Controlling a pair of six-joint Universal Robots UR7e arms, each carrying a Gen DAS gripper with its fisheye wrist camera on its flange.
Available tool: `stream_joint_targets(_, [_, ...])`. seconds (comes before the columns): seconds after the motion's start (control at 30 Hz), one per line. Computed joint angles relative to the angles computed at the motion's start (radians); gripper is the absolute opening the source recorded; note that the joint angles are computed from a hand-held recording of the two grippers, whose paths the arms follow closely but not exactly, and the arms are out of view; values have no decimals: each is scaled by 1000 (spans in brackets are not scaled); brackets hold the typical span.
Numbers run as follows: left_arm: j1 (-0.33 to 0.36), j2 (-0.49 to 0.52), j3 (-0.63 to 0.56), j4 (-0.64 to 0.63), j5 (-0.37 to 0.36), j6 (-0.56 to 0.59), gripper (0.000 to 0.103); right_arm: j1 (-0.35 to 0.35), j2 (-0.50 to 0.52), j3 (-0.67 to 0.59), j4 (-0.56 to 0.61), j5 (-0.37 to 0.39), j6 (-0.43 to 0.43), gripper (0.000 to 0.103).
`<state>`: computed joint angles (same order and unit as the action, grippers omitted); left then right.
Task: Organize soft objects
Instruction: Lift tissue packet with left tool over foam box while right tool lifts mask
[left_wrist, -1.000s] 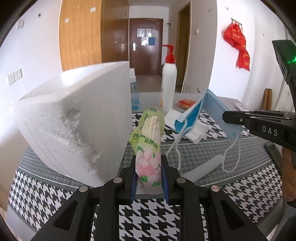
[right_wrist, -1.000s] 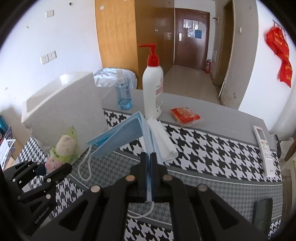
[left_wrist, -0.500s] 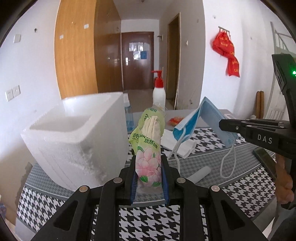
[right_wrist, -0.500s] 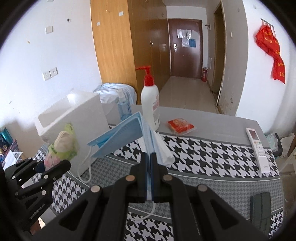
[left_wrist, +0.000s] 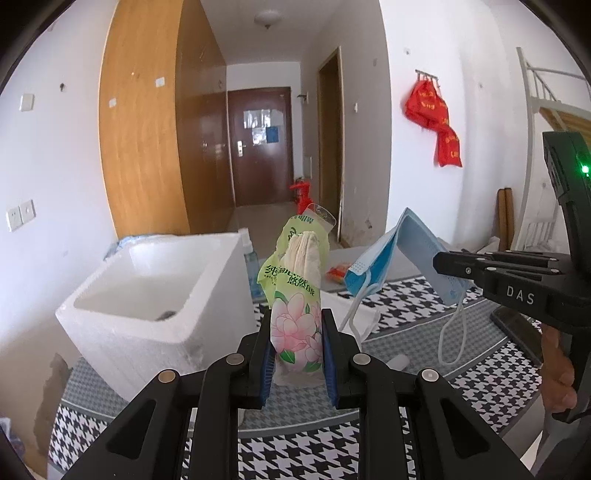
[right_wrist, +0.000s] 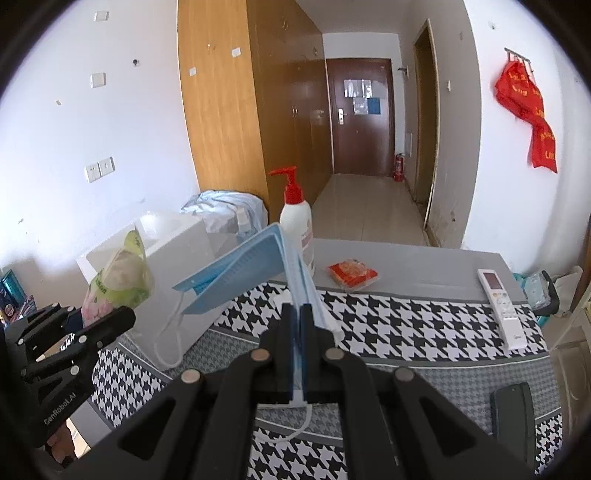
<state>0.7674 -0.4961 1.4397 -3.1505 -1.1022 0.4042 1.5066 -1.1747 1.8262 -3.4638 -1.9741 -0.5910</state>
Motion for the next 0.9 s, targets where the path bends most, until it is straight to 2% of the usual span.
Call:
stream_joint_targets(0.2, [9,-7,-3,-20,-38,29,24,18,13,12,-79,-9,-7,5])
stream_joint_targets(0.5, [18,-19,-14,-68,-76,77,24,38,35,0,-126,-10,-8,5])
stream_joint_targets(0.9, [42,-10,-75,-50,-84,68,24,55,63,-40,-118,-2,2,5])
